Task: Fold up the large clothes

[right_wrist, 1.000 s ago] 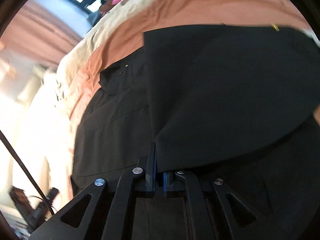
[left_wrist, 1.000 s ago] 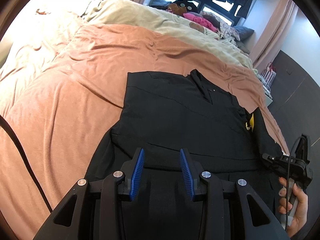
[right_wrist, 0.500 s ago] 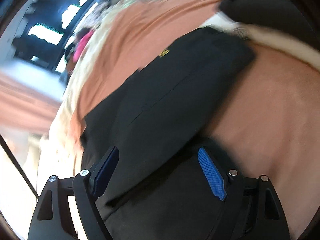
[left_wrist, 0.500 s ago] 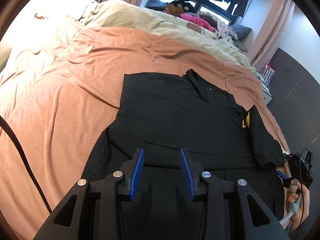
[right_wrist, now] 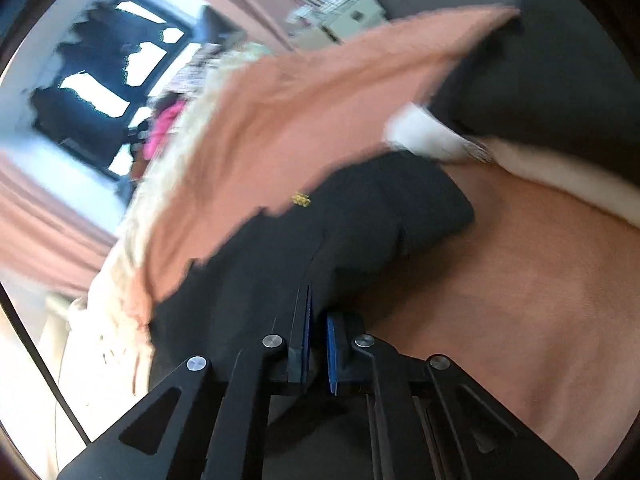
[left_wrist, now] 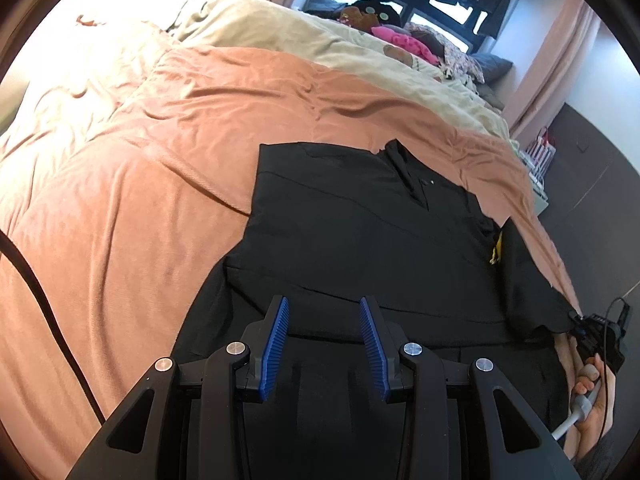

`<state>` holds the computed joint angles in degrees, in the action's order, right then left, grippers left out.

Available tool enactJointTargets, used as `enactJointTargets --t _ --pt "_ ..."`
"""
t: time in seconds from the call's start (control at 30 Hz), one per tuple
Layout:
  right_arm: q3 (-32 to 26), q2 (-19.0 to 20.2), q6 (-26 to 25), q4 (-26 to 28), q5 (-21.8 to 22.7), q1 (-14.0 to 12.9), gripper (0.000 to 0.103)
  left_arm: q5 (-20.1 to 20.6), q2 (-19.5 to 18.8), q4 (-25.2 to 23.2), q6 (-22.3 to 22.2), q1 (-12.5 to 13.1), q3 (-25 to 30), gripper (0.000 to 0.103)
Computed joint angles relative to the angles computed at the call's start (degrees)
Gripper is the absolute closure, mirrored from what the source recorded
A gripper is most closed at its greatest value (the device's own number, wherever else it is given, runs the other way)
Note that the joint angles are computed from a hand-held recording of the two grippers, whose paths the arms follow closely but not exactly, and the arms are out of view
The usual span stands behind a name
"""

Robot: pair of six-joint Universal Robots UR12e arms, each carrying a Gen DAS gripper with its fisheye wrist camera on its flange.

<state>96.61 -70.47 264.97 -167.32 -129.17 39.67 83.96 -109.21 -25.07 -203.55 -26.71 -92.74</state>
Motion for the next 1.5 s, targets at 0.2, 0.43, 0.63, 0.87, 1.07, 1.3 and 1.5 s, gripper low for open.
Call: enactJointTargets --t 0.2,0.43,0.63,0.87,1.07,1.3,1.5 --pt "-7.9 3.3 -12.1 -3.3 -2.9 3.6 0.1 -2.4 1.3 1.7 -1.3 1.0 -1.1 0.064" --pt "-17.9 8.7 -26.3 -3.9 -1.8 6.9 0.1 -5.4 3.5 4.6 -3.1 3.0 -3.4 0.064" --pt "-23.4 12.2 -35.1 -3.4 2.8 7.5 0.1 -6.4 4.9 6.0 -4.9 5.2 -5.5 0.064" --pt "-30.3 16.4 -43.9 0.2 14.0 4.5 0.1 -7.3 5.9 7.6 -8.6 7.9 -7.8 0.064" --pt "-37.1 19.6 -38.4 14.7 27.5 2.2 0.097 -7.4 5.7 7.5 -10.6 8.7 -8.0 0.064" --pt "-33.3 17.8 -35.4 10.1 35.8 -0.7 0.006 -8.2 5.0 6.5 -9.5 8.1 -7.0 0.064" --pt "-23.5 11.3 -34.0 6.0 32.9 -0.5 0.006 -6.9 5.1 5.7 -6.6 7.0 -6.3 0.064"
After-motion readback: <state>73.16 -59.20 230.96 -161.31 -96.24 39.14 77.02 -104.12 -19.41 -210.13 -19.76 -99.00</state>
